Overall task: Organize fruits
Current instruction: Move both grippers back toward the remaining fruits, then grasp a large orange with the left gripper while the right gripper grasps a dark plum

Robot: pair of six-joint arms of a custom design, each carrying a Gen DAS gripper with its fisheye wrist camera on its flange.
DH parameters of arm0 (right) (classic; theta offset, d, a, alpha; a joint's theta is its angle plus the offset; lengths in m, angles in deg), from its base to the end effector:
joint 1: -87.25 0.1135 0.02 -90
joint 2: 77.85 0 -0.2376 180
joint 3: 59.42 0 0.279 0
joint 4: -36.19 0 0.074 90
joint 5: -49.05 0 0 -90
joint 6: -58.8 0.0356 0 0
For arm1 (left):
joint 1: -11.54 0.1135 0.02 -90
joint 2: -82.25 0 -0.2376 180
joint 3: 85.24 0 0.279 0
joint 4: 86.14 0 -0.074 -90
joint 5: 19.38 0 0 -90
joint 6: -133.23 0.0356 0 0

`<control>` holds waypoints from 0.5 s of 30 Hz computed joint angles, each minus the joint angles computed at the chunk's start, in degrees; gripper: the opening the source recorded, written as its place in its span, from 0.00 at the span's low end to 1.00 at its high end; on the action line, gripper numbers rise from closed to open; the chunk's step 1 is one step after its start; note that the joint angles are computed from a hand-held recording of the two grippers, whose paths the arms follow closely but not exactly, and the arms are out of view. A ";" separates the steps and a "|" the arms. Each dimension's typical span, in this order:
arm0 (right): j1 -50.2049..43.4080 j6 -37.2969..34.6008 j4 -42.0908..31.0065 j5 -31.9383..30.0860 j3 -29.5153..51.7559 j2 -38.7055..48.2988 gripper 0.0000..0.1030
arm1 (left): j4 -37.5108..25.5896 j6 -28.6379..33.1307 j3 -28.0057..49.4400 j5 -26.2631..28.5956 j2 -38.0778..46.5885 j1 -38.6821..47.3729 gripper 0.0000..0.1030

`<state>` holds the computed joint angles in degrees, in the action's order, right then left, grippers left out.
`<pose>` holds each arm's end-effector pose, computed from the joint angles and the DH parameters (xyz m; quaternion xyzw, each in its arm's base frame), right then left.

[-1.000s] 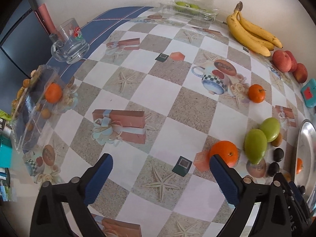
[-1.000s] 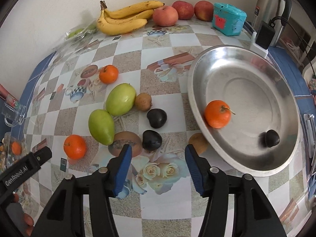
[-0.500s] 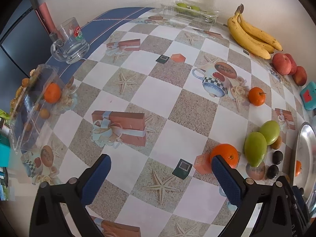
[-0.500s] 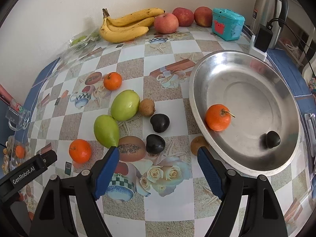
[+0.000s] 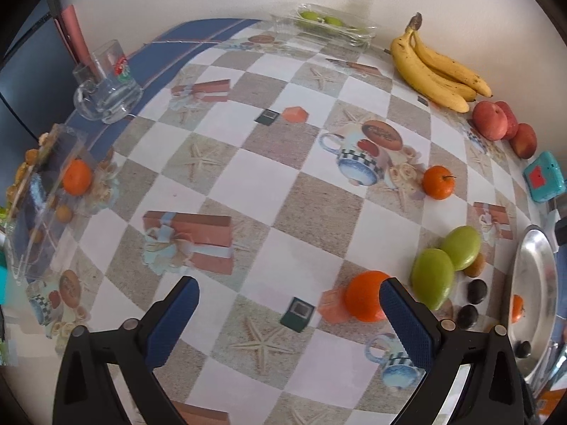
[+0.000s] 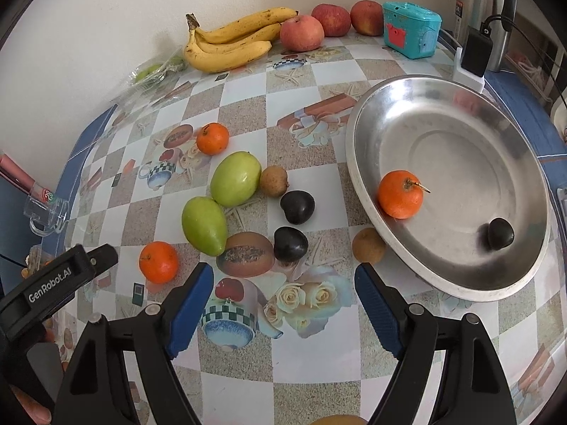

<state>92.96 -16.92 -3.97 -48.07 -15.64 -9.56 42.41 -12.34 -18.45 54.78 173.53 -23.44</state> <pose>0.2311 0.0275 0.1197 0.0592 0.9721 0.0976 0.2050 0.2559 -0.1672 0.1304 -0.1923 0.9642 0.0101 0.1825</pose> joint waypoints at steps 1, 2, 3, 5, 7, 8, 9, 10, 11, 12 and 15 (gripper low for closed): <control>-0.09 0.13 -0.09 -0.30 0.03 0.00 0.80 | 0.27 0.14 0.07 0.68 0.09 0.15 1.00; -0.15 0.20 -0.16 -0.62 0.08 0.14 0.80 | 0.37 0.24 0.31 1.30 0.40 0.28 1.00; -0.24 0.24 -0.25 -1.04 0.17 0.42 0.80 | 0.41 0.32 0.60 1.75 0.68 0.34 1.00; -0.73 0.10 -0.37 -2.10 0.25 0.60 0.80 | 0.61 0.65 1.10 2.32 1.21 0.32 1.00; -1.21 0.17 -0.27 -2.97 0.04 0.10 0.80 | 0.66 1.13 1.71 2.88 1.85 0.21 1.00; -1.30 0.16 -0.22 -2.99 0.00 -0.03 0.80 | 0.74 1.27 1.88 3.18 2.04 0.21 1.00; -1.38 0.15 -0.06 -2.85 -0.03 0.03 0.80 | 0.79 1.44 2.14 3.50 2.36 0.13 1.00; -1.33 0.25 0.19 -2.54 -0.02 0.35 0.80 | 0.77 1.63 2.30 3.60 2.55 0.06 1.00; -1.43 0.28 0.42 -2.37 0.04 0.87 0.80 | 0.47 2.04 2.94 3.51 3.24 -0.23 1.00; -1.71 0.32 0.65 -2.64 0.10 1.48 0.80 | 0.23 2.39 3.44 3.37 3.75 -0.43 1.00; -2.80 0.91 1.63 -4.06 0.27 3.41 0.80 | 0.10 3.24 4.46 3.44 4.67 -0.76 1.00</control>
<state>90.16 -16.00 -2.33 -52.12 -15.37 -6.15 42.51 -9.10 -13.98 58.22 178.20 -24.20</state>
